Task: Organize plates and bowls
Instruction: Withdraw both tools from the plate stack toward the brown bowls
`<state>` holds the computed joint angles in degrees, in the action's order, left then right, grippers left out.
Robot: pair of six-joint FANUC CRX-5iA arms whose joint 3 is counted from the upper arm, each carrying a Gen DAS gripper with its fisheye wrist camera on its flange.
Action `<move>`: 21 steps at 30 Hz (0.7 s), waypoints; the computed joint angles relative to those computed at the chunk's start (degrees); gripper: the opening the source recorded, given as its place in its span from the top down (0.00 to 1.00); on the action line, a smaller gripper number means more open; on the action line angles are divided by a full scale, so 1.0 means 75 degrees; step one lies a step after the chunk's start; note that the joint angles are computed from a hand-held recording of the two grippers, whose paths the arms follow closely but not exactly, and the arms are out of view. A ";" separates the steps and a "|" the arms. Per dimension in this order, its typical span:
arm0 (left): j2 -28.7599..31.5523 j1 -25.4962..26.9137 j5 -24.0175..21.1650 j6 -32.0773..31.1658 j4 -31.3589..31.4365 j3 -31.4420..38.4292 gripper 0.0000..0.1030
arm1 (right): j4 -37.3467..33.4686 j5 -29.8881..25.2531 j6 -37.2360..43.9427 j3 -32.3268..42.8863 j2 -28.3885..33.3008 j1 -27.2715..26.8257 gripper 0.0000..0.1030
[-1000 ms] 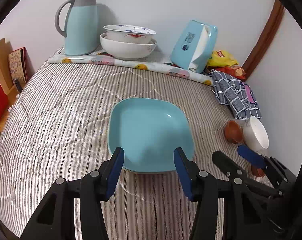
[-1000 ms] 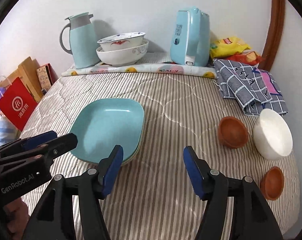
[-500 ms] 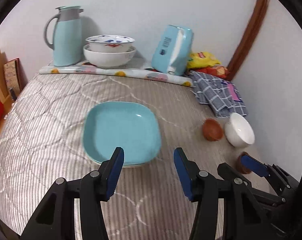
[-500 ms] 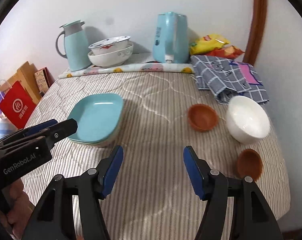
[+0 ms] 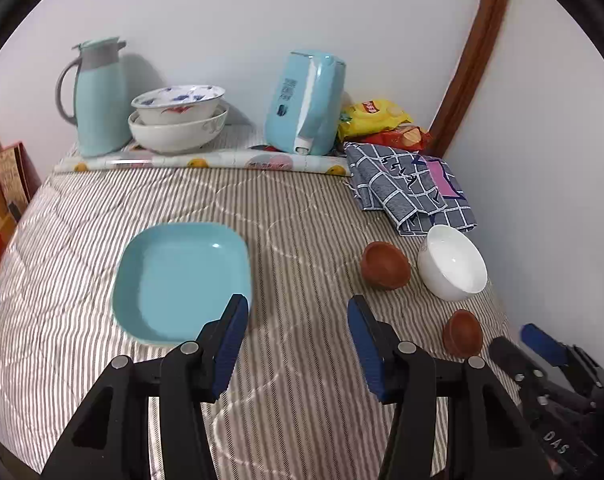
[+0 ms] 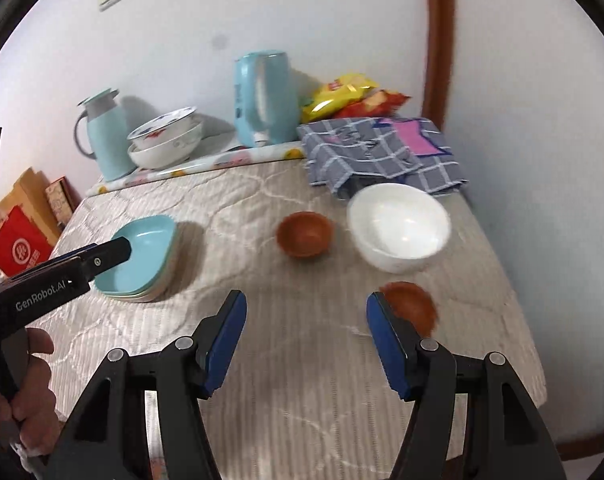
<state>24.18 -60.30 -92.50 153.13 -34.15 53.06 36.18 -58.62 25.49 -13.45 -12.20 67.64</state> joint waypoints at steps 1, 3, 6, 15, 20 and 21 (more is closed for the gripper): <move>0.0150 -0.0006 -0.0058 -0.0098 -0.0013 0.0220 0.52 | 0.0010 -0.0053 -0.0032 -0.0043 -0.0062 -0.0056 0.40; 0.0321 0.0019 -0.0017 -0.0185 0.0059 0.0445 0.52 | -0.0013 -0.0114 -0.0073 -0.0146 -0.0203 -0.0212 0.40; 0.0569 0.0054 0.0016 -0.0265 0.0142 0.0758 0.52 | -0.0075 -0.0198 -0.0095 -0.0231 -0.0321 -0.0401 0.40; 0.1170 0.0205 -0.0086 -0.0364 0.0372 0.1489 0.52 | 0.0018 -0.0244 -0.0109 -0.0636 -0.0593 -0.0808 0.40; 0.1404 0.0327 -0.0090 -0.0541 0.0499 0.1752 0.52 | -0.0241 -0.0036 0.0105 -0.0705 -0.0588 -0.1157 0.40; 0.1499 0.0340 -0.0144 -0.0591 0.0478 0.1880 0.52 | -0.0297 -0.0018 0.0147 -0.0696 -0.0551 -0.1228 0.40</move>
<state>35.43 -57.75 -93.58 148.70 -30.57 67.17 33.95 -58.75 26.59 -18.67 -16.33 58.43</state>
